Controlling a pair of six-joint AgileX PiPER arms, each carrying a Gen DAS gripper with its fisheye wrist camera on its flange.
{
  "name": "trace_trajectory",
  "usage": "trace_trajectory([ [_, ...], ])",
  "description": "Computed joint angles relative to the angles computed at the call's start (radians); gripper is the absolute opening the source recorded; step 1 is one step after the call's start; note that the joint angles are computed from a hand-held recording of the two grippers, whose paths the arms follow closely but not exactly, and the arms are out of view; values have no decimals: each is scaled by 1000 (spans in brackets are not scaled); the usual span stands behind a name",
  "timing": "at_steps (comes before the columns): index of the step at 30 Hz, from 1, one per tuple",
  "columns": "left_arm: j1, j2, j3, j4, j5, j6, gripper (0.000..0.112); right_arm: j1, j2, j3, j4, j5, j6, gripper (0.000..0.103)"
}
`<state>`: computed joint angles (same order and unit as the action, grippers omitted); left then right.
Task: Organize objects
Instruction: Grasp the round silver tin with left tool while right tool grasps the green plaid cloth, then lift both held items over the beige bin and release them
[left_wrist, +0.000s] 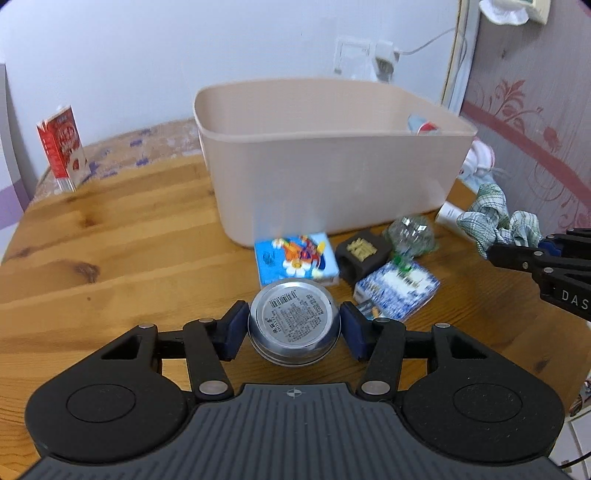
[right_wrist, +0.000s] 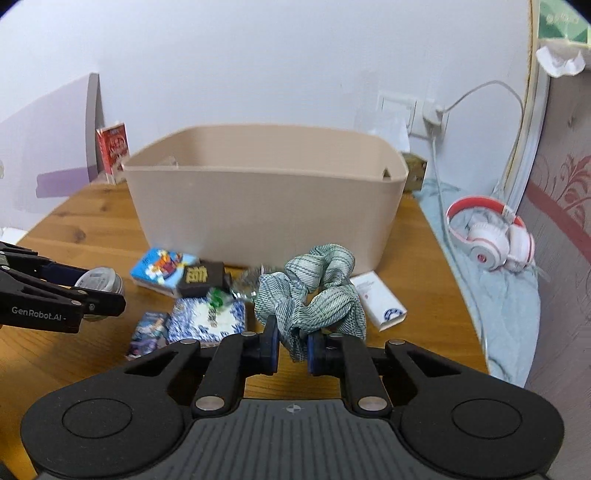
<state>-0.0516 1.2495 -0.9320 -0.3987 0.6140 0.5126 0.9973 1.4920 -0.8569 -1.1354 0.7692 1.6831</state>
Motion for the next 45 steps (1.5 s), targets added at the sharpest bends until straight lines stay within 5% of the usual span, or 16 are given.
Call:
trace_trajectory([
  [6,14,-38,-79,-38,54,32,55,35,-66,-16,-7,70,-14,15],
  [14,-16,9,-215,10,26,-40,55,-4,-100,-91,-44,94,-80,15],
  [25,-66,237,-462,118,-15,-188,55,-179,-12,-249,-44,-26,-213,15],
  [36,-109,502,-697,241,67,-351,55,-369,174,-436,205,-178,-485,15],
  [39,-113,528,-713,248,83,-365,56,-379,222,-488,271,-158,-580,25],
  [40,-118,529,-708,261,77,-386,56,-379,235,-501,277,-145,-587,42],
  [41,-125,527,-699,280,67,-412,56,-380,240,-499,274,-146,-577,46],
  [45,-139,493,-667,294,51,-430,71,-373,212,-452,232,-171,-503,61],
])
